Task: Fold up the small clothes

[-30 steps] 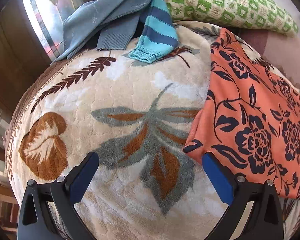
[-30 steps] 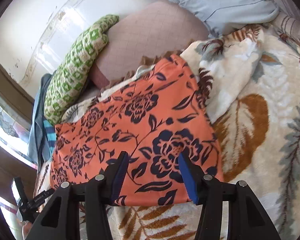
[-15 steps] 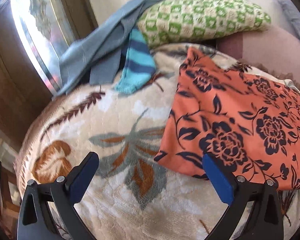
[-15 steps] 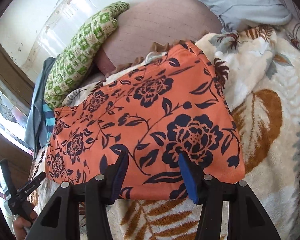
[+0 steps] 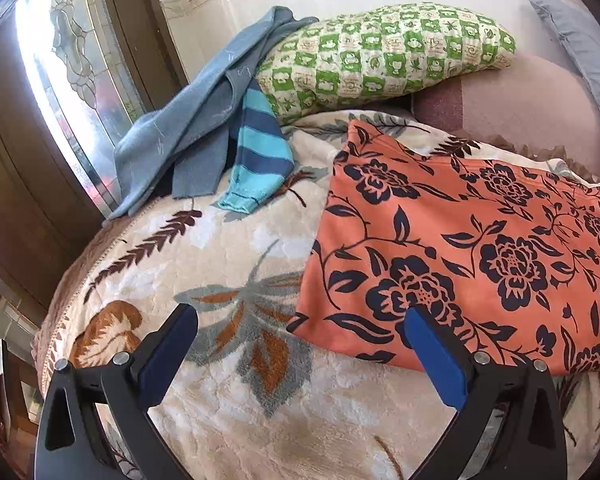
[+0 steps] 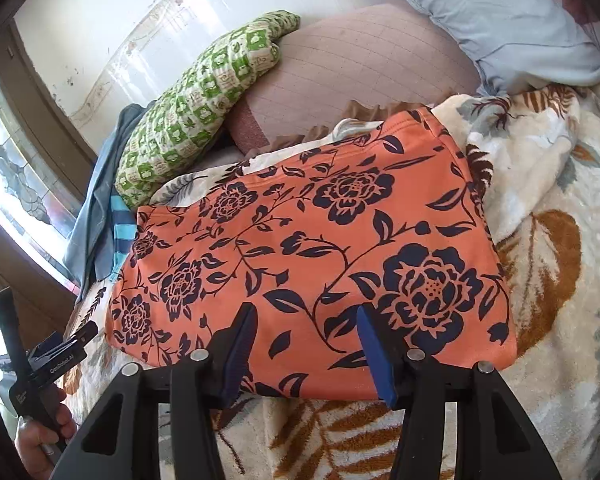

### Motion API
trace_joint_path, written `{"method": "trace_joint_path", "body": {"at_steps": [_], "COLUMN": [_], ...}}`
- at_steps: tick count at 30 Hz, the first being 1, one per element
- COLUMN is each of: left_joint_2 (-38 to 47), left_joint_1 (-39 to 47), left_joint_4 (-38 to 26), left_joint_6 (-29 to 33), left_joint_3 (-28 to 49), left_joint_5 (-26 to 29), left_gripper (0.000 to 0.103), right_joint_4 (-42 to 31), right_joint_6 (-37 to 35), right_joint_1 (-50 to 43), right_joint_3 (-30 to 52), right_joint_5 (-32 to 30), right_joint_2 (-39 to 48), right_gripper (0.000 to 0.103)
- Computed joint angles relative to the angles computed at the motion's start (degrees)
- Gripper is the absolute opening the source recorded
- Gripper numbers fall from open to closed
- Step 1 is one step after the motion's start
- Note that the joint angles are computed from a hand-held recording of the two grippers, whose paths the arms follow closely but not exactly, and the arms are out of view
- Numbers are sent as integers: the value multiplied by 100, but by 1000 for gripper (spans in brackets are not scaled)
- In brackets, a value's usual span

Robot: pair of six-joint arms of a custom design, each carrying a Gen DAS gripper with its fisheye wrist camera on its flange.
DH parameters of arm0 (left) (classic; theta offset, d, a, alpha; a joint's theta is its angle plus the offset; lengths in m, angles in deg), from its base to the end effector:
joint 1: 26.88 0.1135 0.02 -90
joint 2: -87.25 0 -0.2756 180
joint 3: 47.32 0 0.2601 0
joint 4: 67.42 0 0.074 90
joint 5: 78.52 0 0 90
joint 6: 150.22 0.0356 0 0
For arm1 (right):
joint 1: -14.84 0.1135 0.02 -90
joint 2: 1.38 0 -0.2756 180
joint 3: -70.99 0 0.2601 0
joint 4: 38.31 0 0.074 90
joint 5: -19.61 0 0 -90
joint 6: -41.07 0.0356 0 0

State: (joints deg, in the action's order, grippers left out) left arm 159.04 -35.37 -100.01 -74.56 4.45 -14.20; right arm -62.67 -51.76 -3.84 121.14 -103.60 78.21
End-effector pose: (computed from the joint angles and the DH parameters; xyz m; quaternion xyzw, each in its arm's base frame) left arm 0.2423 -0.0206 0.2020 -0.1183 0.9187 0.1445 0.3480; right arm 0.2507 -0.0642 0.1730 0.0377 0.9144 0.2113 0.3432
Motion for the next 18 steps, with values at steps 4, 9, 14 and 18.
{"method": "trace_joint_path", "body": {"at_steps": [4,9,14,18], "left_joint_2": [325,437,622,1141], "left_joint_1": [710,1833,1860,1662], "left_joint_4": [-468,-329,575,1340], "left_joint_6": [-322,-1006,-1345,-1392], "left_joint_3": [151,-141,-330,-182], "left_joint_5": [1628,3869,4480,4294], "left_gripper": [103,103,103,100], "right_joint_4": [-33,-19,13,49], "right_joint_6": [14,30,46,28], "right_joint_1": [19,1,101,151], "right_joint_3": [26,39,32,24], "right_joint_5": [47,27,55,102], "right_joint_2": [63,88,122,129], "right_gripper": [56,56,56,56]}}
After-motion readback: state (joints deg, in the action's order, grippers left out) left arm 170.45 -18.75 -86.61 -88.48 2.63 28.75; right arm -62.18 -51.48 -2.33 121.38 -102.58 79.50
